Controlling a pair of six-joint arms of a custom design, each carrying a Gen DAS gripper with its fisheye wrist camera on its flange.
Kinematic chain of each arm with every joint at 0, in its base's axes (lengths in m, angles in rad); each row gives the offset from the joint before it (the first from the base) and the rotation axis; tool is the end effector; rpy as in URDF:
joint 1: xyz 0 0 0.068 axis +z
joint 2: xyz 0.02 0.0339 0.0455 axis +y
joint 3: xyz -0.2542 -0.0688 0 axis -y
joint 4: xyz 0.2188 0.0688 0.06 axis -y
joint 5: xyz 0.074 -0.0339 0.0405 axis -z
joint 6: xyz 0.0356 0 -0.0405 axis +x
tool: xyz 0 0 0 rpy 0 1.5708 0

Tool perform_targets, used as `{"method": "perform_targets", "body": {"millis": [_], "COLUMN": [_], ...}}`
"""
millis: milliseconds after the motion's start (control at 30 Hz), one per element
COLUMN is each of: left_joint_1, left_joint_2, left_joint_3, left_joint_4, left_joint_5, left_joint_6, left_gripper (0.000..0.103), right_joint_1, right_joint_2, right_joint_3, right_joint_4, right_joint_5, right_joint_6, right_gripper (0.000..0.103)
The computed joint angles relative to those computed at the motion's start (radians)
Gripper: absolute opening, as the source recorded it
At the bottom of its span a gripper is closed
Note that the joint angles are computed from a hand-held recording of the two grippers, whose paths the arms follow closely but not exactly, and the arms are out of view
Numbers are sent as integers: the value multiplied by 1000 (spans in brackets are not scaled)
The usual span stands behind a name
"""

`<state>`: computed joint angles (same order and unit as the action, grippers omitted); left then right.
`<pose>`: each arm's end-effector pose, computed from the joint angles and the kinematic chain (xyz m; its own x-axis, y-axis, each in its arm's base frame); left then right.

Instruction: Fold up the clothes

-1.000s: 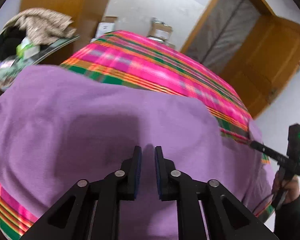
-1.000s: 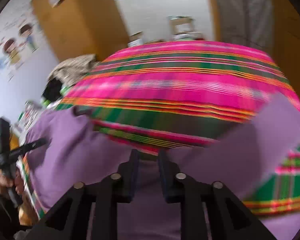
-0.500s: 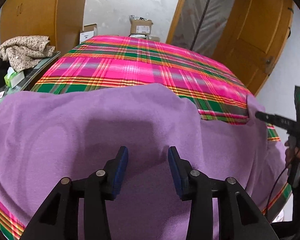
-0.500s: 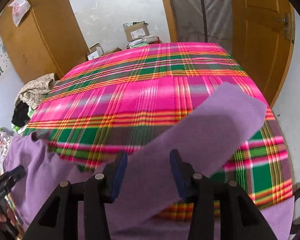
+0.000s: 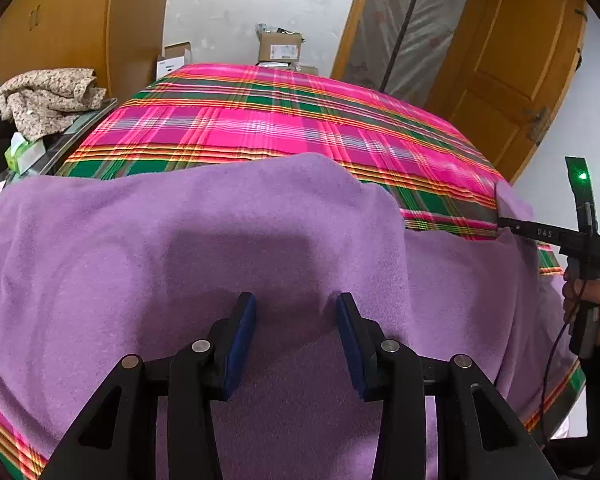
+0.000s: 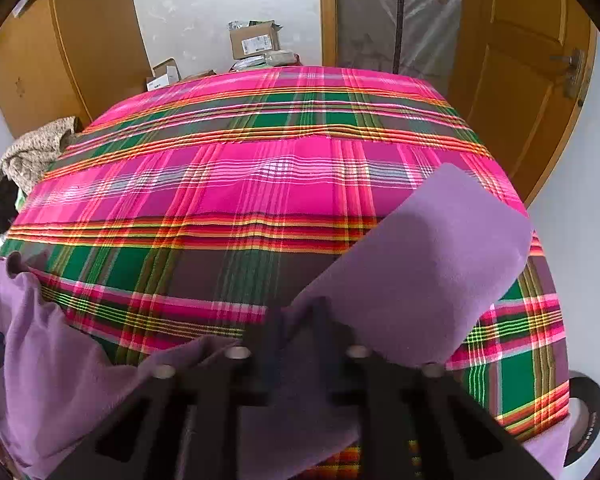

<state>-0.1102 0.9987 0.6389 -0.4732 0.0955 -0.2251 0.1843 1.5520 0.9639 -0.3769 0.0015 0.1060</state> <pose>0.1804 -0.0234 0.2254 -0.7556 -0.1399 -0.6399 0.0047 0.9757 -0.2189 0.2880 0.0536 0.2061 -0.8229 -0.0458 -0.5663 -0.0959 0.9936 0.0590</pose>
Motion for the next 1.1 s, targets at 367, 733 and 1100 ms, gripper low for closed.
{"method": "perform_targets", "body": {"millis": [367, 733, 1100], "left_joint_1": [-10, -166, -444], "left_joint_2": [-43, -102, -33], "left_joint_3": [9, 49, 100], "left_joint_4": [-32, -86, -72], "left_joint_5": [3, -97, -221], "left_joint_6": [5, -53, -139], "left_gripper": [43, 43, 43], "right_joint_1": [-28, -97, -370], "right_joint_2": [-113, -357, -674], "right_joint_3": [-59, -145, -260], "right_joint_4": [0, -53, -186], "right_joint_5": [-35, -103, -346], "right_joint_6": [-9, -32, -115], "right_gripper": [4, 4, 4]}}
